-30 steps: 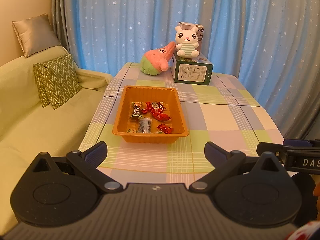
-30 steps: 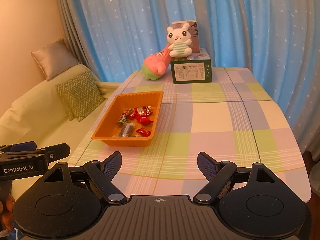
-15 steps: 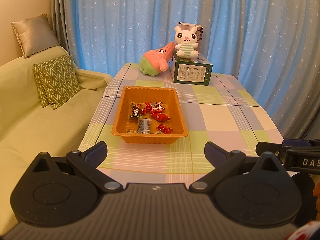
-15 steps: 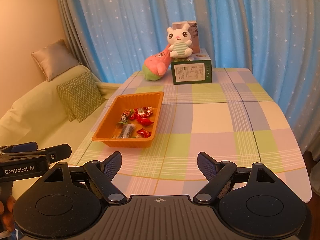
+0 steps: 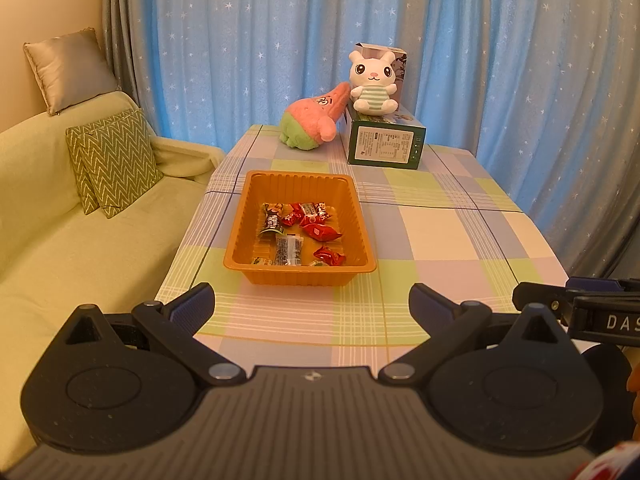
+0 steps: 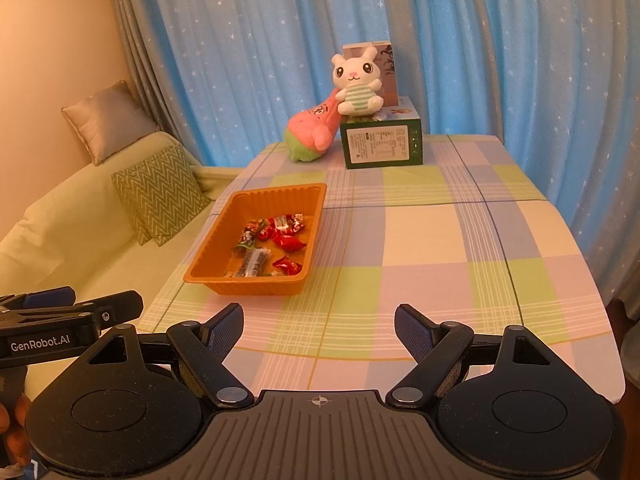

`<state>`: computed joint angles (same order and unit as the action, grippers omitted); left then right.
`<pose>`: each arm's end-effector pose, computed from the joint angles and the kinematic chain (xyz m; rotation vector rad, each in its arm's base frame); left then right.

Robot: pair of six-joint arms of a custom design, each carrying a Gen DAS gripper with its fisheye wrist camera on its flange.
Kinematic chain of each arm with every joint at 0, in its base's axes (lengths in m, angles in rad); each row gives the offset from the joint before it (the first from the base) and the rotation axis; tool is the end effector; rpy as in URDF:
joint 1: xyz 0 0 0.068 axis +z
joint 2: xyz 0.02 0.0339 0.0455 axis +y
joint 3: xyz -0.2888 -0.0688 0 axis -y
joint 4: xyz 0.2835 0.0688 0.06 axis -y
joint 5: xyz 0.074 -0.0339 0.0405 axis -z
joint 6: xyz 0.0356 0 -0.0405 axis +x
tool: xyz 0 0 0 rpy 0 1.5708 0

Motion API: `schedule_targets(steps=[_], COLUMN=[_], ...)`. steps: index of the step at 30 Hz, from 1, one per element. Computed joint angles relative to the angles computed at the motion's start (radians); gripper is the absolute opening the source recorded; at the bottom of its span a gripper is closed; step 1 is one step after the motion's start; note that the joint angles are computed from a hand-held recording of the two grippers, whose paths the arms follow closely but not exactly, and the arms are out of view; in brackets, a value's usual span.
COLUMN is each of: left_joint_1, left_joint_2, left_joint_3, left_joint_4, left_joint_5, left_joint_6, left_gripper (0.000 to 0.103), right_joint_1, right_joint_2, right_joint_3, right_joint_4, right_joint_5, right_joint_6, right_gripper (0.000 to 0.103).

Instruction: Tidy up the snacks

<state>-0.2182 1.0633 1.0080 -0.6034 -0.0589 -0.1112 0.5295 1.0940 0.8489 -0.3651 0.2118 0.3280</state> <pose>0.2471 -0.0526 0.3431 0.0871 2.2289 -0.1146 0.2335 0.1280 0.2972 -0.0989 2.1749 0.2607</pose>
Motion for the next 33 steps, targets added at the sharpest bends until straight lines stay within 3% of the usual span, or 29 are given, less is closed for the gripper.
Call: schedule_targets(steps=[33], left_joint_1=[-0.004], left_joint_2=[-0.013], left_joint_3=[-0.023], left_joint_4=[0.003], left_joint_5=[0.003], left_joint_6=[-0.007], left_gripper=[0.103], right_joint_1=[0.007], right_joint_2=[-0.002], right_joint_3=[-0.024], right_joint_4=[0.02], right_joint_5=[0.006], right_joint_6=[0.015], right_gripper=[0.082])
